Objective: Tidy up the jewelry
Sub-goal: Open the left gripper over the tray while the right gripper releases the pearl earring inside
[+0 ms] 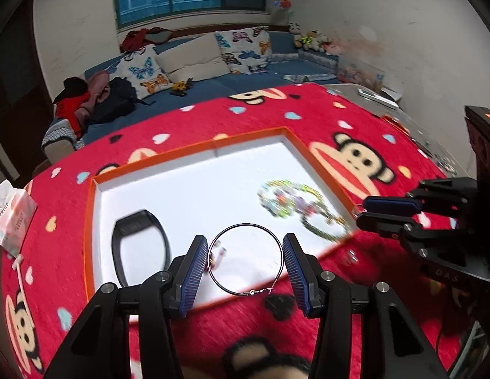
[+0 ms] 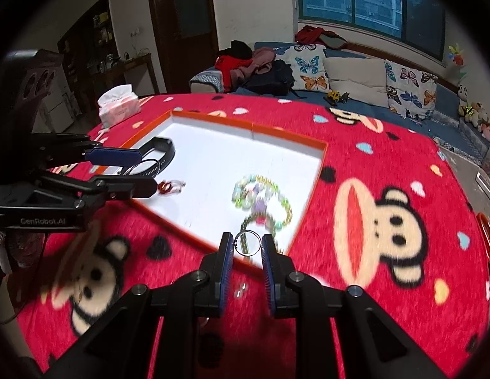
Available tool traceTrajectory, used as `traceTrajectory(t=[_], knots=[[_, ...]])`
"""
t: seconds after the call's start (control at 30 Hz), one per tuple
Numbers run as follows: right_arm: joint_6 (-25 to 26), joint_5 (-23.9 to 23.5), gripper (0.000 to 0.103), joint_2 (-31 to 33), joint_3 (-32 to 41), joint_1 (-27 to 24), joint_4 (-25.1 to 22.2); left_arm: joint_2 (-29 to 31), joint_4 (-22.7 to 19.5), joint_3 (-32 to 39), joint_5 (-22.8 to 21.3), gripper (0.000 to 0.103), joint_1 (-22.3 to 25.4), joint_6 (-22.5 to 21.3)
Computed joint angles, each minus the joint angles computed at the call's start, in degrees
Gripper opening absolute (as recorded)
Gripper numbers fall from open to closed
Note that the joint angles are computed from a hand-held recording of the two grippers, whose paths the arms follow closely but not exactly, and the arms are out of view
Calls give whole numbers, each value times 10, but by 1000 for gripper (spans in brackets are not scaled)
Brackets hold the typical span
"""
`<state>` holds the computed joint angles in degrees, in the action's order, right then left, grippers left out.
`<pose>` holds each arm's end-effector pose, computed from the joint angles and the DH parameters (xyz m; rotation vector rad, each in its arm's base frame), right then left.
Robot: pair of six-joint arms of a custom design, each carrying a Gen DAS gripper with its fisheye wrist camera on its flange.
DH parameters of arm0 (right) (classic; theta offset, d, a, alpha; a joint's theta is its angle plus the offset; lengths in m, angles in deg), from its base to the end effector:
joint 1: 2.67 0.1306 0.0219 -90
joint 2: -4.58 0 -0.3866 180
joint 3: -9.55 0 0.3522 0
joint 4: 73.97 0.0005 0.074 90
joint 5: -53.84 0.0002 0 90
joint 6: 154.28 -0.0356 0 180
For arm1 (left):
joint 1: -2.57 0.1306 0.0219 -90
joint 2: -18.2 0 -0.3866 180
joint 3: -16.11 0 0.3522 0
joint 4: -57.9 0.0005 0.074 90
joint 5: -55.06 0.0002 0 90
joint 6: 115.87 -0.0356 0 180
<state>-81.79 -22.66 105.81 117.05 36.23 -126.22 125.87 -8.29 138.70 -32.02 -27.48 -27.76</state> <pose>0.4123 0.3213 0.4700 -0.3259 2.3316 0.2040 0.4731 -0.2764 0.5041 0.7049 2.3821 -0.2738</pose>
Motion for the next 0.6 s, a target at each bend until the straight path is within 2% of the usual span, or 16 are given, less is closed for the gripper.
traceTrajectory(t=[0.23,0.6], knots=[[1,-9,21,36,33,-16,-4,63,-29,65,-2,52,16,-2],[-6,-18,21,53,35,-20,-15,93,-32,73,-5,53,17,0]])
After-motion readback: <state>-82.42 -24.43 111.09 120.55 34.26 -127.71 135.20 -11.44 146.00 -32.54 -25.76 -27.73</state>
